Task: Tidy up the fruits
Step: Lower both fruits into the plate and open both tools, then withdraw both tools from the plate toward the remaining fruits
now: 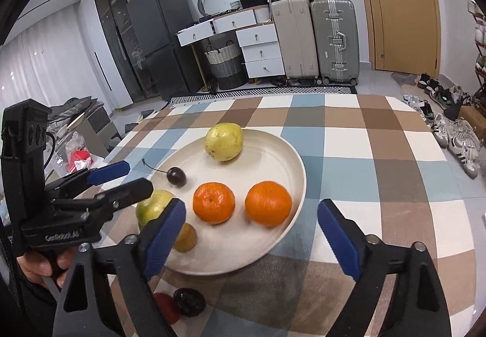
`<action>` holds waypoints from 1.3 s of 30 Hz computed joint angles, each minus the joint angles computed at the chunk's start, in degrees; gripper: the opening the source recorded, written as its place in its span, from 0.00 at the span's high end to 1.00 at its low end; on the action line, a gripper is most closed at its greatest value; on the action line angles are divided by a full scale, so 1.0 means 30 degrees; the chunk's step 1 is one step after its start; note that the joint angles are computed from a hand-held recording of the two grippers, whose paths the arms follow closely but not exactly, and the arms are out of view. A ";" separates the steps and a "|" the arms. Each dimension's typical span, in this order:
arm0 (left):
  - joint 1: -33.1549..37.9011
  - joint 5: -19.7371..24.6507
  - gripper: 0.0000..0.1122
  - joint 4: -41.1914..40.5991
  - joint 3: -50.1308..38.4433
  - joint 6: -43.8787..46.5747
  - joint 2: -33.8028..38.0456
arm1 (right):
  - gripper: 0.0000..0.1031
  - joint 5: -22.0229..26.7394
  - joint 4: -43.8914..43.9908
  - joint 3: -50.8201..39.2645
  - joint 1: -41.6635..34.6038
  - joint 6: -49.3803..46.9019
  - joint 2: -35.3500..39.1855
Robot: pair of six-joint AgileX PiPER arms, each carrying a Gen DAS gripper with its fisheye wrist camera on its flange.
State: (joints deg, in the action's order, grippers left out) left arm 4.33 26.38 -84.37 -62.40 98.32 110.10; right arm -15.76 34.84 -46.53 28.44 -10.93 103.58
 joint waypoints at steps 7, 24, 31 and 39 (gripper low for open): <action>0.0336 0.0089 0.09 -0.2713 0.2514 0.3407 -0.1528 | 0.00 -0.0291 0.2223 0.0621 0.0535 -0.1830 -0.0571; 0.1378 0.0429 0.09 -0.4690 0.6192 0.6634 -0.3762 | 0.00 -0.1262 0.2524 0.3181 0.1561 -0.1236 -0.2413; 0.2233 0.1222 0.09 -0.4209 0.7120 0.6403 -0.4377 | 0.00 -0.1470 0.4326 0.3573 0.2432 -0.2694 -0.2542; 0.3798 0.2394 0.09 -0.2769 0.8295 0.5656 -0.5817 | 0.00 -0.1782 0.8574 0.5118 0.3646 -0.5946 -0.4624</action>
